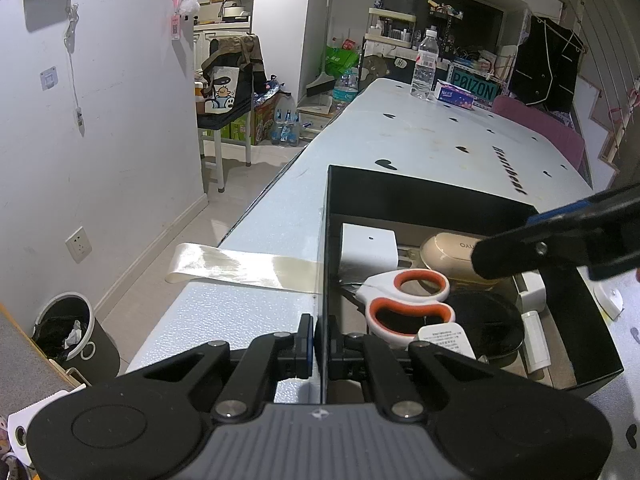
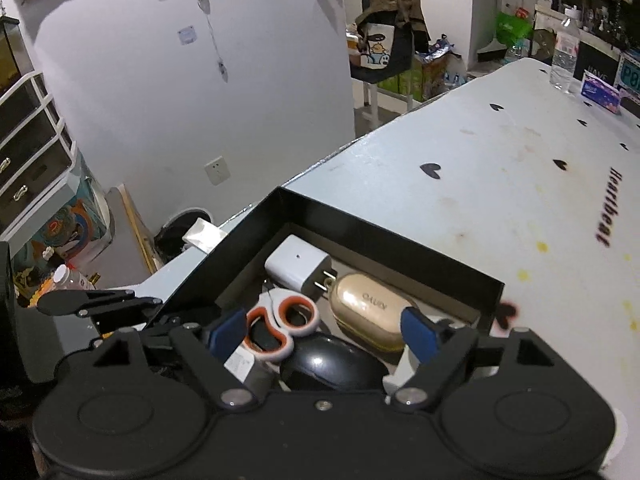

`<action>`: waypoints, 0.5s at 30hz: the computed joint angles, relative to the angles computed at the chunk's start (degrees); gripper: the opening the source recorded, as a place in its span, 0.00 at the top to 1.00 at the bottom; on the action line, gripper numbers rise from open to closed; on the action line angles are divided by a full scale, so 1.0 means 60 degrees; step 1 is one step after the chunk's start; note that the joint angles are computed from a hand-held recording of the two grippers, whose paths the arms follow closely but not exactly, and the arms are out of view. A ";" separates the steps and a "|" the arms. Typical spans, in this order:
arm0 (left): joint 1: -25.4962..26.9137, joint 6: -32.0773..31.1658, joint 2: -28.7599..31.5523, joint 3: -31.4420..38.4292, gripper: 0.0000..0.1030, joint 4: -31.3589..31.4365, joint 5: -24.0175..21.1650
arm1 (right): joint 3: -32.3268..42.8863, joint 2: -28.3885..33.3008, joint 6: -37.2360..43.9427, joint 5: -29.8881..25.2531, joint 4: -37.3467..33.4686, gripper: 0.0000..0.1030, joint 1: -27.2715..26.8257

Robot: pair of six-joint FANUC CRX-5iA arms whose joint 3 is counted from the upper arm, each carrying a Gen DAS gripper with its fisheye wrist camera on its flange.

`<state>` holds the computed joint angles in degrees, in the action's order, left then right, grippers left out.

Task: Organize rigid objects
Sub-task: 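Carry the scissors into the box and release them with the right gripper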

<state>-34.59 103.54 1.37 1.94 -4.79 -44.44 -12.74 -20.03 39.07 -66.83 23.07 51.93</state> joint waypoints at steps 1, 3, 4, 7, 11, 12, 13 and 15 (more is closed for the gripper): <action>0.0001 -0.0004 -0.0002 0.0003 0.95 -0.0005 -0.0004 | 0.0025 0.0002 -0.0099 -0.0119 0.0065 0.14 0.0073; -0.0001 0.0000 -0.0001 0.0000 0.95 -0.0008 0.0000 | 0.0067 0.0013 -0.0359 -0.0376 0.0210 0.11 0.0228; 0.0005 -0.0009 -0.0004 0.0000 0.95 0.0002 -0.0001 | 0.0068 0.0011 -0.0490 -0.0489 0.0298 0.10 0.0309; 0.0005 -0.0009 -0.0004 0.0000 0.95 0.0002 -0.0001 | 0.0119 0.0023 -0.0988 -0.0945 0.0577 0.07 0.0571; 0.0006 -0.0013 -0.0004 -0.0001 0.95 0.0003 -0.0001 | 0.0142 -0.0089 -0.1695 -0.1394 0.0771 0.05 0.0840; 0.0006 -0.0013 -0.0004 -0.0001 0.95 0.0003 -0.0001 | 0.0110 -0.0135 -0.1901 -0.1507 0.0888 0.04 0.0951; 0.0005 -0.0010 -0.0002 -0.0003 0.95 0.0005 0.0002 | 0.0093 -0.0169 -0.2110 -0.1648 0.1005 0.04 0.1060; 0.0009 -0.0013 -0.0005 -0.0003 0.95 0.0008 0.0000 | 0.0080 -0.0191 -0.2500 -0.1976 0.1230 0.03 0.1257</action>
<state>-34.54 103.46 1.34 1.93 -4.74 -44.44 -12.26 -21.18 24.07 -78.69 30.45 59.47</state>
